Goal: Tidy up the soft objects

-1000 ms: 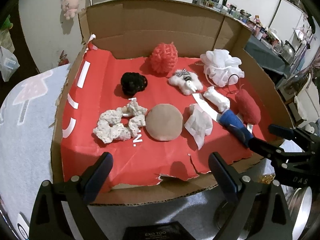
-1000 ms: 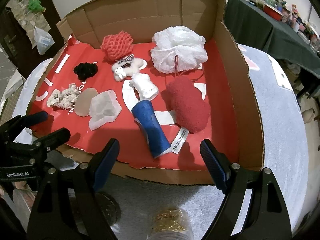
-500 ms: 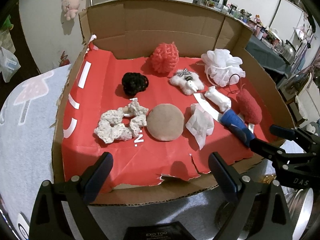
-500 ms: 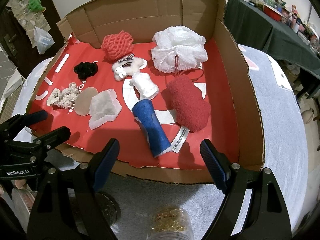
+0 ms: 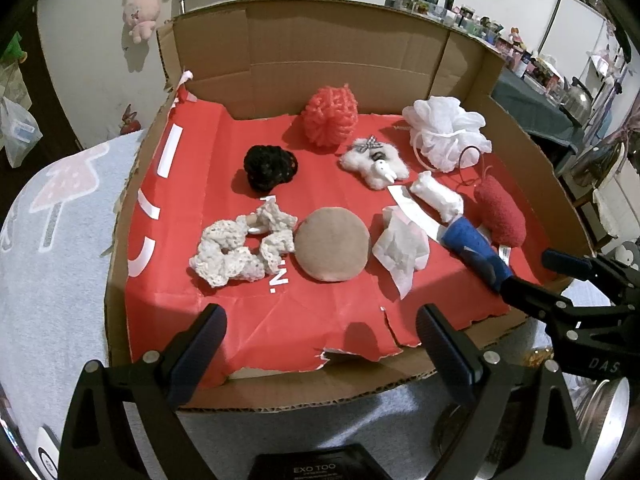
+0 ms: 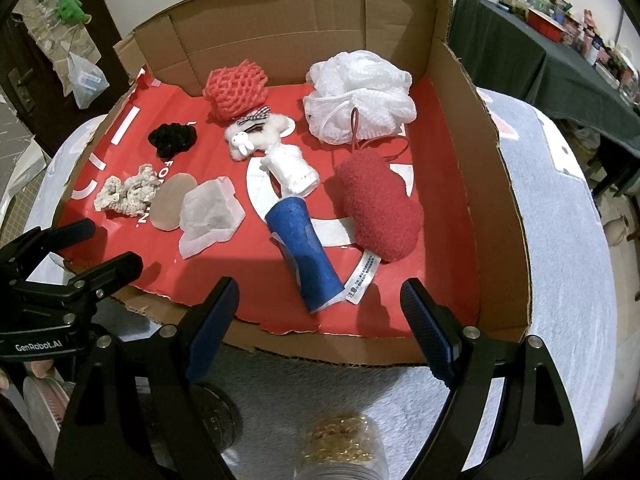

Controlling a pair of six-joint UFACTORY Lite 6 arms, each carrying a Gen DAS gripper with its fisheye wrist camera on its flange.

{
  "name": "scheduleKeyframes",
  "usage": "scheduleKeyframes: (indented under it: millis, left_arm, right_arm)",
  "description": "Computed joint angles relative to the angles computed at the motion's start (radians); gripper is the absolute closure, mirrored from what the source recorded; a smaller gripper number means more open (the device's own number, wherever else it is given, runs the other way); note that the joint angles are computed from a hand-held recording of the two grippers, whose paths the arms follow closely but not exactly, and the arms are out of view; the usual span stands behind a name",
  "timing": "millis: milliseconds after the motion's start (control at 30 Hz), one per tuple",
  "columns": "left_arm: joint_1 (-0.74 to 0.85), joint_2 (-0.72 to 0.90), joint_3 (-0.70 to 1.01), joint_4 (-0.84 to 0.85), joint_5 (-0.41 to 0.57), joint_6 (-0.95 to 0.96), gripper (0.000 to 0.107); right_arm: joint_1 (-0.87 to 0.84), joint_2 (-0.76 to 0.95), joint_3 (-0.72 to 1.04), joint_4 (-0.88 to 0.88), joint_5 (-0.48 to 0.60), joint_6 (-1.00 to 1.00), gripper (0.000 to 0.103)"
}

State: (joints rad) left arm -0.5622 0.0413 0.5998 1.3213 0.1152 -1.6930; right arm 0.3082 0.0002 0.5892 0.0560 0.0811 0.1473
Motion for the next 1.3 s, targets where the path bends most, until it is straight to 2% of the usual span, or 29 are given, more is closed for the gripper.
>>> scheduleKeyframes:
  millis: [167, 1300]
  left_arm:
    - [-0.005, 0.002, 0.0, 0.047, 0.006, -0.045, 0.01]
    - [-0.002, 0.0, -0.006, 0.072, 0.005, -0.078, 0.01]
  right_arm:
    - [0.001, 0.0, -0.001, -0.009, -0.001, 0.011, 0.02]
    - [0.004, 0.001, -0.001, -0.045, -0.003, 0.048, 0.02]
